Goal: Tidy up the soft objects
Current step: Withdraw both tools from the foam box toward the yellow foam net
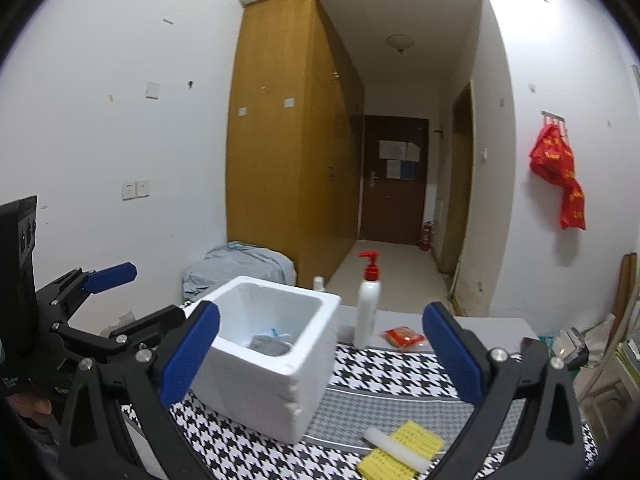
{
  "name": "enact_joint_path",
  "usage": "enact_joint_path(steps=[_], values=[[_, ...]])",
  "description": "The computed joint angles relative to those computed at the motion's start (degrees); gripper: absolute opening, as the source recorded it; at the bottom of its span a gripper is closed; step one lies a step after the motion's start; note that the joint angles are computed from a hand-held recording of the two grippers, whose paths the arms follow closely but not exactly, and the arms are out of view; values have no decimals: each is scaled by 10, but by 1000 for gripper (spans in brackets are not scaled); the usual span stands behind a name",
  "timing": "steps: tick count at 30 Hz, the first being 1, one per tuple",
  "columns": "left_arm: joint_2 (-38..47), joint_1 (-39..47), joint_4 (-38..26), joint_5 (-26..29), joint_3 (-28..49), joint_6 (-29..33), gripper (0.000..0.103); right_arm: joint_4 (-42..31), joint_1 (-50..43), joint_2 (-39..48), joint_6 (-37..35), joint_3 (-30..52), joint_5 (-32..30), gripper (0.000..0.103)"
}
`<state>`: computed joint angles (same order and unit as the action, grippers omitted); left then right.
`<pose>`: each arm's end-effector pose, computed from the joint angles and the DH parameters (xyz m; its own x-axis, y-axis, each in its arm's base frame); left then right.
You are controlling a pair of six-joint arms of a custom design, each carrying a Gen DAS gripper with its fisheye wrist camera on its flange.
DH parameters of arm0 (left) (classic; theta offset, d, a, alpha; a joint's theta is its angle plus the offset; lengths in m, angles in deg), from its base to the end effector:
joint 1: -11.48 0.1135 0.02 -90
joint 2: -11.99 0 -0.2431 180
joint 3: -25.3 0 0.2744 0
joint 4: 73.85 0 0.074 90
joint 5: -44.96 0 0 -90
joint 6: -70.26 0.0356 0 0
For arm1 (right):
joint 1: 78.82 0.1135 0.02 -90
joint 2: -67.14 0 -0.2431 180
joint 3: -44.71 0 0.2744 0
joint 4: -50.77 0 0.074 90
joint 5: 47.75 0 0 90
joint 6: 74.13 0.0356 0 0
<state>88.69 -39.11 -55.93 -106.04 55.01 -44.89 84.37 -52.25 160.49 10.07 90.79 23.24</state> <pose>0.1707 -0.1587 0.1051 -0.2322 -0.0420 -0.9718 -0.2313 0.9728 0.0132 0.2855 0.1557 0.1292 -0.1389 -0.1763 -0.9745 -0.7237 0.6898 -0.0216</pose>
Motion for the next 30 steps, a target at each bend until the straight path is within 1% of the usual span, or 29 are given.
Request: enact_joint_path(steps=[9,16,19,22,25,30], values=[[78,-4,43,36,47,8,102,10,-50,-1,16,-18,3,103],[129,-6,68,61,78,12,102,34,-92,7,13,-34,-5,103],[148,-6,82,72,88,16,102,42,-109,8,14,-40,-17,103],[177,-9,102,72,100,24,102,53,-124,10,8,-50,-28,103],[195,-6,113,85,105,19,102,73,-133,17,-2,-59,-34,103],[238,-5,157,94,113,23,102,78,-156,41,-5,-55,-64,103]])
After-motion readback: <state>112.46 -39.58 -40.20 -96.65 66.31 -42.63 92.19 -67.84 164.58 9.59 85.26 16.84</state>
